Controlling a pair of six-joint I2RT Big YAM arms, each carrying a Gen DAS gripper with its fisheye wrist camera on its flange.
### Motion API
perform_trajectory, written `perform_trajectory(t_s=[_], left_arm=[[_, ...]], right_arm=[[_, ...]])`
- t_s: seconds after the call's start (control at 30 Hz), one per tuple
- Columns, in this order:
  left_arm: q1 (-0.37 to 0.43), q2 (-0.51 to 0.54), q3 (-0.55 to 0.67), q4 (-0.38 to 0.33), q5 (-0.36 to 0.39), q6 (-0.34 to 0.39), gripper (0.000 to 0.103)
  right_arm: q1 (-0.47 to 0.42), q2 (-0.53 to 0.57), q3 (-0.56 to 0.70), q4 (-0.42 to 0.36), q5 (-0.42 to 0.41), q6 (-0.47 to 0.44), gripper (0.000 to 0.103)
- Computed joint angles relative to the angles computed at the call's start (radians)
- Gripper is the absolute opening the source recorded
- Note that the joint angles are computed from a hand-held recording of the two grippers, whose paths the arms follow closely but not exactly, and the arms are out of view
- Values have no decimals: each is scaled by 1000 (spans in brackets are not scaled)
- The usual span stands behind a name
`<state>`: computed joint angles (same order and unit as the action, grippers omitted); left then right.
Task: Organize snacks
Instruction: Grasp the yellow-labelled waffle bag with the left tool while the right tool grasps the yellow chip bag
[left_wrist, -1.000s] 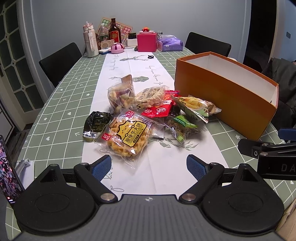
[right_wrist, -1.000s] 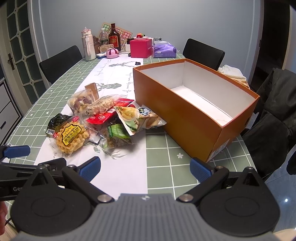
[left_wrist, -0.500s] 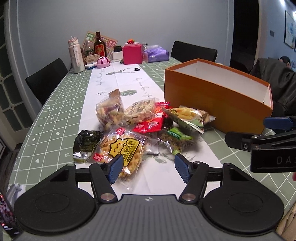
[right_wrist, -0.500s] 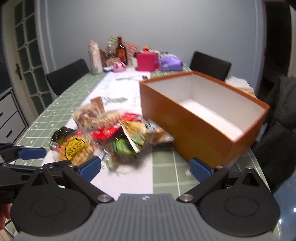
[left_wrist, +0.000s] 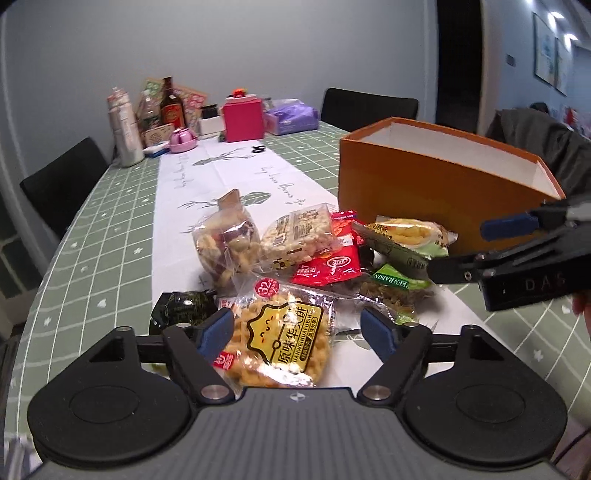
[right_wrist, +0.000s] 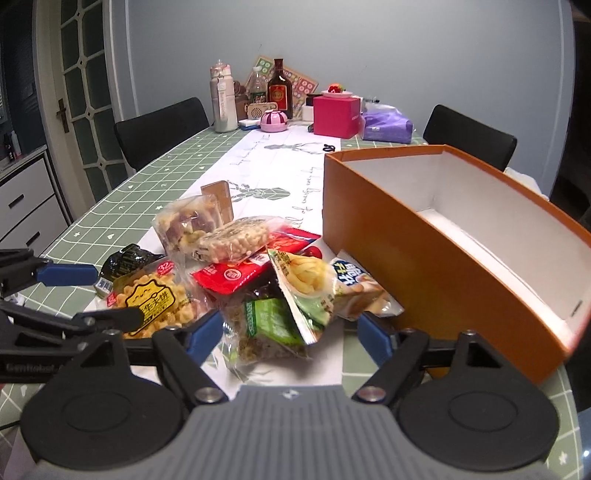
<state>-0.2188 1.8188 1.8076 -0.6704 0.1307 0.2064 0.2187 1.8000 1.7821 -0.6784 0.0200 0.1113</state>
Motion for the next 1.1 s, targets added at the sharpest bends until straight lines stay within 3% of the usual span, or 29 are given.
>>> perform_trajectory(t_s=[0.03, 0.17, 0.27, 0.4, 0.57, 0.63, 0.77, 0.83, 0.93, 1.03, 1.1], left_arm=[[4, 10, 9, -4, 13, 25, 93], [7, 59, 50, -24, 12, 97, 95], [11, 82, 64, -34, -18, 89, 95], [20, 85, 56, -20, -2, 90, 103], [26, 100, 64, -17, 26, 78, 103], [25, 107, 71, -21, 37, 72, 103], [18, 124, 86, -53, 25, 105, 103], [11, 128, 81, -58, 6, 129, 103], [12, 122, 70, -50, 17, 117, 103], [13, 112, 66, -53, 17, 97, 94], [13, 108, 68, -66, 3, 61, 92]], right_arm=[[-2, 10, 12, 1, -7, 4, 96], [-4, 63, 76, -24, -7, 0, 96], [-4, 100, 116, -42, -4, -2, 96], [-3, 141, 159, -66, -9, -6, 92], [-2, 179, 193, -84, -2, 1, 89], [-4, 188, 200, -90, 2, 6, 80], [-11, 185, 182, -71, -29, 26, 70], [-10, 179, 174, -63, -34, 27, 58], [-6, 168, 158, -45, -21, 7, 45], [-7, 151, 144, -38, -28, -4, 31], [-5, 135, 125, -30, -20, -12, 29]])
